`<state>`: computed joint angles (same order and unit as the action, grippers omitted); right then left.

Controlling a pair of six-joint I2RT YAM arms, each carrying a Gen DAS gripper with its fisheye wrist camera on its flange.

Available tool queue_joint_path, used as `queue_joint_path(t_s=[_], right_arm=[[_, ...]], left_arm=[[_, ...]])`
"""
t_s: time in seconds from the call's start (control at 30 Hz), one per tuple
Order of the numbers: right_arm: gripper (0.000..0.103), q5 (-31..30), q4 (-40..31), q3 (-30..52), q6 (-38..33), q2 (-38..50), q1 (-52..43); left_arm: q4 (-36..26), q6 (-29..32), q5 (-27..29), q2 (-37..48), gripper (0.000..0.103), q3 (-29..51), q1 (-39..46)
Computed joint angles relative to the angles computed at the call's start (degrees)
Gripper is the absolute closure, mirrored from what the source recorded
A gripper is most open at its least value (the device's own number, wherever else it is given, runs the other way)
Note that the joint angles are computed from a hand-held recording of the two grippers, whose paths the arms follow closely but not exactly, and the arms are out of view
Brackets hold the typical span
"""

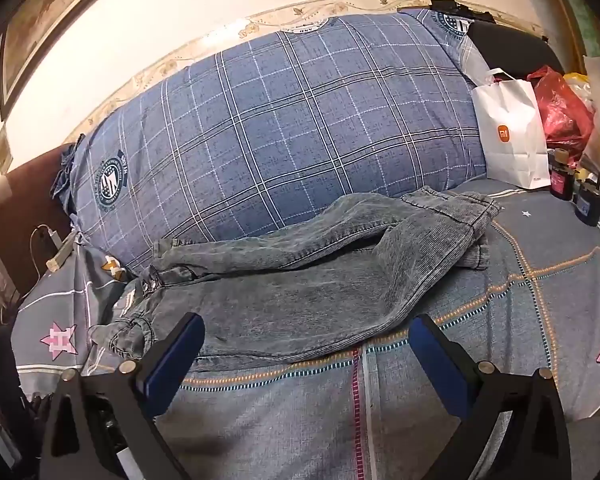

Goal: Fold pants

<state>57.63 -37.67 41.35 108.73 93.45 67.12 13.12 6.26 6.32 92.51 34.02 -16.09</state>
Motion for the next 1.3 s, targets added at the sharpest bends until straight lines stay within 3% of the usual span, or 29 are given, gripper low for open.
queue_joint_path(t_s=[0.4, 1.1, 1.3], right_arm=[[0.0, 0.0, -3.3, 2.3, 3.0, 1.4, 1.4], [0.0, 0.9, -0.9, 0.2, 1.3, -0.4, 0.5], [0.0, 0.9, -6.8, 2.4, 4.7, -0.3, 0.3]], left_arm=[[0.4, 0.2, 0.1, 0.0, 0.0, -0.5, 0.0], [0.2, 0.0, 0.2, -0.4, 0.0, -0.4, -0.1], [-4.5, 1.0, 1.0, -1.3, 0.0, 3.2, 0.2]])
